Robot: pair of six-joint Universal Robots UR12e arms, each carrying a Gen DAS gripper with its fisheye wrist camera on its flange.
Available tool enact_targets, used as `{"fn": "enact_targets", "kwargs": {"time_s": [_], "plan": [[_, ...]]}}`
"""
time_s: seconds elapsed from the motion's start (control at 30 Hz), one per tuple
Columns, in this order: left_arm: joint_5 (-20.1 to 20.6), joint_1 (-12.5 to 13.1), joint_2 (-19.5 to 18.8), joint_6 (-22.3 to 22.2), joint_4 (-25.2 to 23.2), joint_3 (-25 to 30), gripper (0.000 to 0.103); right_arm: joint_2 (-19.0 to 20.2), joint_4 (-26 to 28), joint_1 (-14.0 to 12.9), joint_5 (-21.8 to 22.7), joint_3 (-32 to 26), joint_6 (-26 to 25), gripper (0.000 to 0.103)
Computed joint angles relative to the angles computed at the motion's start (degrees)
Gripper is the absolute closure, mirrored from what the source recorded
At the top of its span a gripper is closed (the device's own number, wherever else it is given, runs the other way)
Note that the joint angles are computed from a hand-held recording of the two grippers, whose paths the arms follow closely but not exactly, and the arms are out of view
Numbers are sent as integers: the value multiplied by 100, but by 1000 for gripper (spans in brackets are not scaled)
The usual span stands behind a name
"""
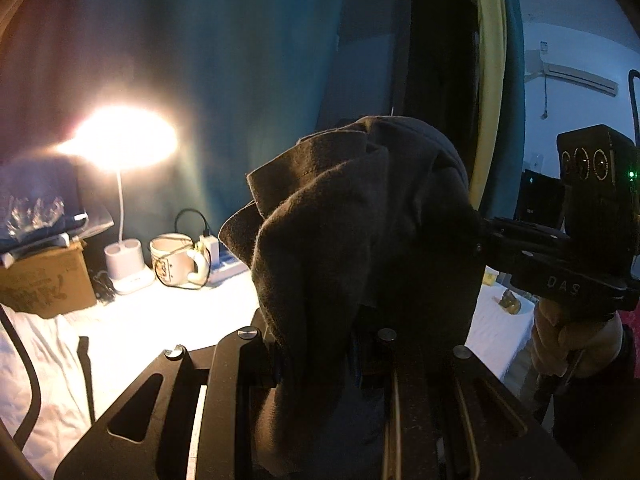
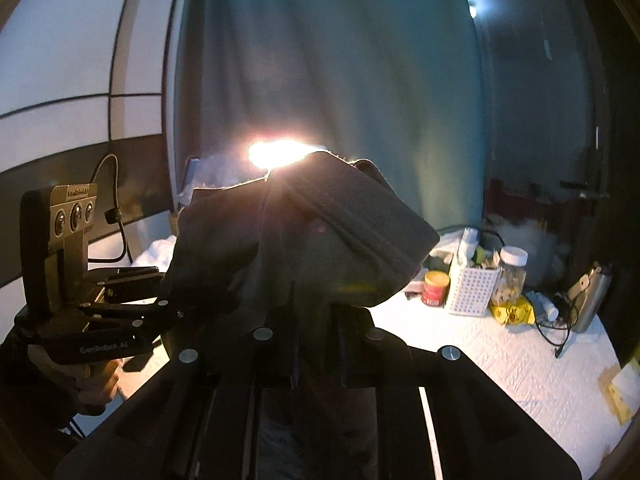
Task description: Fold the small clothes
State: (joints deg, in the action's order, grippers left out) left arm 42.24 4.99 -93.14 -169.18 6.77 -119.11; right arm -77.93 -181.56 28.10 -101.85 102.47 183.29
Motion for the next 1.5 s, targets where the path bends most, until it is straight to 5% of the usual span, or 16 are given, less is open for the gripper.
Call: {"fn": "enact_targets", "kwargs": {"time_s": [0.37,0.83,1.27,1.5], "plan": [[-25,320,110,-494,756,-189,82,130,-171,250,30,-300,-397,88],[332,764,121,-879,1483,-309,82,482,-305,462,573,-822,-785,88],[676,988,130,-767,1375,-440,82,656,-38,546,971,-1000,-696,88],[826,906,-6,-595,1005,-345,82,768,221,461,1075,-1066,-465,88]]}}
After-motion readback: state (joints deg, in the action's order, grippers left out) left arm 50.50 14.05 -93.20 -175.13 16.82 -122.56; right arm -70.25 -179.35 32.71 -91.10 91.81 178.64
